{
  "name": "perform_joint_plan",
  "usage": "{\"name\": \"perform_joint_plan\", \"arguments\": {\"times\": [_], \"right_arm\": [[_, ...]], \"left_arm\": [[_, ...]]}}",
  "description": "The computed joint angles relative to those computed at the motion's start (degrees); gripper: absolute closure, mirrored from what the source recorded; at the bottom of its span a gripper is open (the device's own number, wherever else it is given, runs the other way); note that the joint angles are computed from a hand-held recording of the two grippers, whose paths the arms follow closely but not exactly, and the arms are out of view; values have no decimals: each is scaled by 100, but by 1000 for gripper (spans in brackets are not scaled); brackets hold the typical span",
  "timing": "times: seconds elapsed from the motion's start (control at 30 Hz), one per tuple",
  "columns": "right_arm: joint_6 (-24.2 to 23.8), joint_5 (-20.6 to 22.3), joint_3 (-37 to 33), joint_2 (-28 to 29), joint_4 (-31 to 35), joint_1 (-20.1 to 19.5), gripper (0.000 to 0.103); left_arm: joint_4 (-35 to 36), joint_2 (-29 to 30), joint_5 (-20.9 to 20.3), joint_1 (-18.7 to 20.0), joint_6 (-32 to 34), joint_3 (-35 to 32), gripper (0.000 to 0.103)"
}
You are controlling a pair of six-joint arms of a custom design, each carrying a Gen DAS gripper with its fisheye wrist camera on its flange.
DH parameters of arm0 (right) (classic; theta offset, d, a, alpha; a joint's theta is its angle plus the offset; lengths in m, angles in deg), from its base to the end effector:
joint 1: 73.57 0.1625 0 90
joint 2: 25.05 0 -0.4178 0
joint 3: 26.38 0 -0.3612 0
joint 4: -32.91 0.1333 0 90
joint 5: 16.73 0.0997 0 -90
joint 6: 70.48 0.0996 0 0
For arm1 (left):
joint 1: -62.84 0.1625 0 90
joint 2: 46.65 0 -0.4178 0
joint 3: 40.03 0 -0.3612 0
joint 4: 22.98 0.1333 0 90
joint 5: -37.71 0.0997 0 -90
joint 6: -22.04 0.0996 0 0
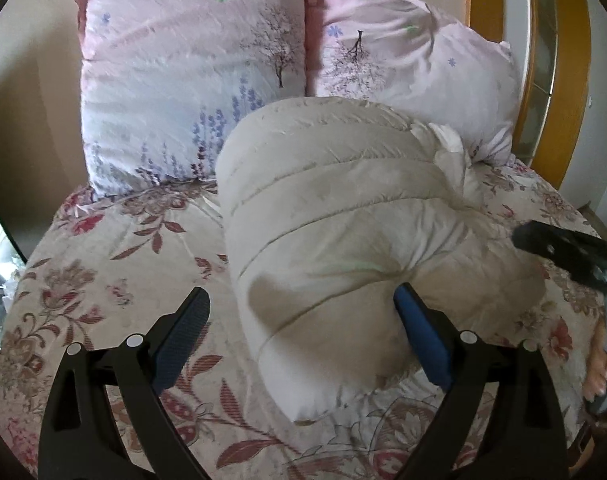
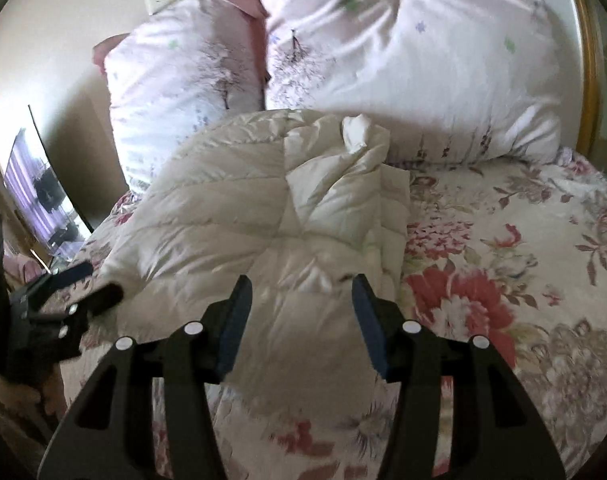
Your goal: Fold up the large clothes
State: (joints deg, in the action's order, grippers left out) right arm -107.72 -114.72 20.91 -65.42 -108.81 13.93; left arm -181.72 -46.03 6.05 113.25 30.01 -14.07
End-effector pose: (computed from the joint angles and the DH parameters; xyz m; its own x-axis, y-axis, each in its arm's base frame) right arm 0.0837 -0.8216 0.3899 -0.8030 -0.3167 0.5049 -0.5715 0.6497 -0.5013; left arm -0.3735 -0.7939 0.0245 -0.6957 -0.0255 -0.7179 0.5744 0.5804 -0.5772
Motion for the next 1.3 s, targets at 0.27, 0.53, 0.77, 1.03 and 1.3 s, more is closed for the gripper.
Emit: {"name": "perform_joint_plan", "arguments": {"times": [0.27,0.53,0.77,1.03,1.3], "right_arm": [[-113,-752,59,154,232,7,50],[42,-754,-283,348,529,-61,45],[171,-611,67,120,251,-83,40],[251,-708,388,-86,-173,-92,18],[-363,-1579,1011,-152,-2257,64,2]], "left_arm": [[407,21,-4,66,-419,14,8],[899,288,-42,111,-648,-488,7],[635,417,272,44,-537,-582,1],[160,528,615,-63,-304,-603,1],[-606,-116,640,-145,-739,816,1]]}}
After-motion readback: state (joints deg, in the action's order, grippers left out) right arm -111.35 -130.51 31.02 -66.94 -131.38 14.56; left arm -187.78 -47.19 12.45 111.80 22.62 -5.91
